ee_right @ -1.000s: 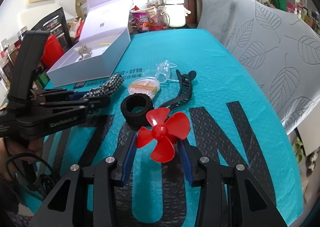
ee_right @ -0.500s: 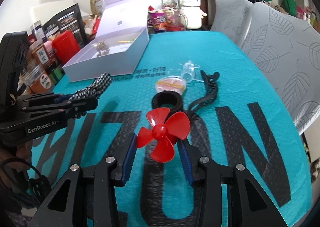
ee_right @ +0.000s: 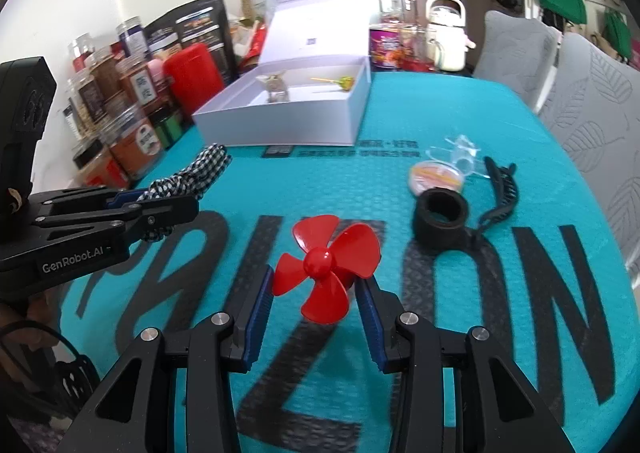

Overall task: Organize rigid objects
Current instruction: 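Carry the scrunchie and red fan with both grippers toward the white box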

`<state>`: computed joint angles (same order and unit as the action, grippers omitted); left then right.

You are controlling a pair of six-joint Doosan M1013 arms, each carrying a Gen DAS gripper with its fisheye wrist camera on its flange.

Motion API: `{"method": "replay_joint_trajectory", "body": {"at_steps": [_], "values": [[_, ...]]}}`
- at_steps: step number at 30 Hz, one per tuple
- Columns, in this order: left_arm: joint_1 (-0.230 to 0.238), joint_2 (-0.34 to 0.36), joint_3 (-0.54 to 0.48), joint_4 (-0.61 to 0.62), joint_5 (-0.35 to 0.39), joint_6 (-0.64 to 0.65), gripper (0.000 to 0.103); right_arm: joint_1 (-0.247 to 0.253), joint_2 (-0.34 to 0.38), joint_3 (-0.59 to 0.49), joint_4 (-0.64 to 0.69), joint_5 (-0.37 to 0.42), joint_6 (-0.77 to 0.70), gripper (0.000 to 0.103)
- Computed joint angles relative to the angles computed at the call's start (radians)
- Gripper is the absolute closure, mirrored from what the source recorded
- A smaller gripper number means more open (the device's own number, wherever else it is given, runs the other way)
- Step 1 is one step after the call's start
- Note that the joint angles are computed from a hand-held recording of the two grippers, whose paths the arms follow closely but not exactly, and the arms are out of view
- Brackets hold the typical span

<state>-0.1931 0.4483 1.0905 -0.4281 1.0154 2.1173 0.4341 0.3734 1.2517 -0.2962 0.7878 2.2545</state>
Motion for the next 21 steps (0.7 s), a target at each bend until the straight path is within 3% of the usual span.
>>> {"method": "replay_joint_trajectory", "body": {"at_steps": [21], "values": [[0.071, -0.039, 0.060, 0.011, -0.058, -0.061, 0.081, 0.038, 0.076, -0.114, 0.164, -0.006, -0.226, 0.062]]}}
